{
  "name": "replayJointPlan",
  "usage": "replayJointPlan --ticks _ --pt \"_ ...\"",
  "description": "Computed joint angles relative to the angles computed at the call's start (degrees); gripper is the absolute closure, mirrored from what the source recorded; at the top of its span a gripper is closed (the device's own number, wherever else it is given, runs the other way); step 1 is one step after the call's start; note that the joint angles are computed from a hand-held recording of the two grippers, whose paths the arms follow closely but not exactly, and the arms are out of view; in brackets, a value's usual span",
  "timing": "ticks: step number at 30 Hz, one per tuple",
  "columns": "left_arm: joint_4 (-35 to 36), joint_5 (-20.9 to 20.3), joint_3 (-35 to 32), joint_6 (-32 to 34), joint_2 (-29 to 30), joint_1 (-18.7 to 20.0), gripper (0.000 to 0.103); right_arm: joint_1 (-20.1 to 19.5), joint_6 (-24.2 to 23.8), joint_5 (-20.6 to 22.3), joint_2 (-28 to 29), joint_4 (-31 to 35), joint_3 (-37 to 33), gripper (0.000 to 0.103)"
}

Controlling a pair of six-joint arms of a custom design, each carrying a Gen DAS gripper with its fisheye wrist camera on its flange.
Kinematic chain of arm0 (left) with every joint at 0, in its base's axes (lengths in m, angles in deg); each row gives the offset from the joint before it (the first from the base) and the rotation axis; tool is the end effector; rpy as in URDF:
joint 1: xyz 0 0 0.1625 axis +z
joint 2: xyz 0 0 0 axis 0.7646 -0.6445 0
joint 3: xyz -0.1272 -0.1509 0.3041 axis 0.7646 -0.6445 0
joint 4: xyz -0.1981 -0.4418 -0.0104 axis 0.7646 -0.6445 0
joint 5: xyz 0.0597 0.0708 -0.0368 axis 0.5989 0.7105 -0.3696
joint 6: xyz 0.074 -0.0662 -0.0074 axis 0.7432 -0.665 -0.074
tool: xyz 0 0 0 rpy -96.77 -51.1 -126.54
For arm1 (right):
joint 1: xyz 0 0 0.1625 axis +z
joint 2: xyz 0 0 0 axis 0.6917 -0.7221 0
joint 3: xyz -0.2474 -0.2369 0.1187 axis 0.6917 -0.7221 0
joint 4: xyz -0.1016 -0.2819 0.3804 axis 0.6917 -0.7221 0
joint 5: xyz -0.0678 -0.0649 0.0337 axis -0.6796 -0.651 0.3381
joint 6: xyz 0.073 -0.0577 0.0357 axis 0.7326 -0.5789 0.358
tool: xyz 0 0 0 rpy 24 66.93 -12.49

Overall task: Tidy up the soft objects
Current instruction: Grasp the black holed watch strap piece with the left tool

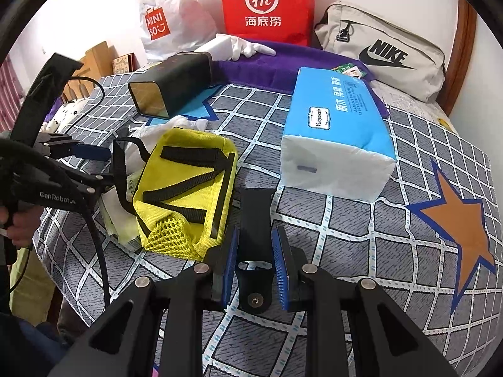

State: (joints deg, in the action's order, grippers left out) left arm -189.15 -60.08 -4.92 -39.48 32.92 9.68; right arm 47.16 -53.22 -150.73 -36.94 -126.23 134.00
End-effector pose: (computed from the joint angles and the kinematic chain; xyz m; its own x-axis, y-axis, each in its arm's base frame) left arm -0.2625 -0.8209 0.0058 -0.4955 0.6757 -0.5458 0.7321 0.6631 0.1562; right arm 0.0822 -0.6702 0.1740 -0.7290 0.1738 0.6621 -0.3084 0.7801 -0.5444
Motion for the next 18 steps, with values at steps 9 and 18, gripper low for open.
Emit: replayJointPlan --ticks 9,18 --pt "1.15 3.74 -1.09 -5.05 -2.04 1.98 0.031 -0.11 0.41 0.45 -0.12 0.0 0.22 0.08" --pt "-2.23 0.84 -3.37 -2.25 0.4 2.01 0.06 -0.24 0.56 0.55 -0.03 0.29 -0.01 0.08"
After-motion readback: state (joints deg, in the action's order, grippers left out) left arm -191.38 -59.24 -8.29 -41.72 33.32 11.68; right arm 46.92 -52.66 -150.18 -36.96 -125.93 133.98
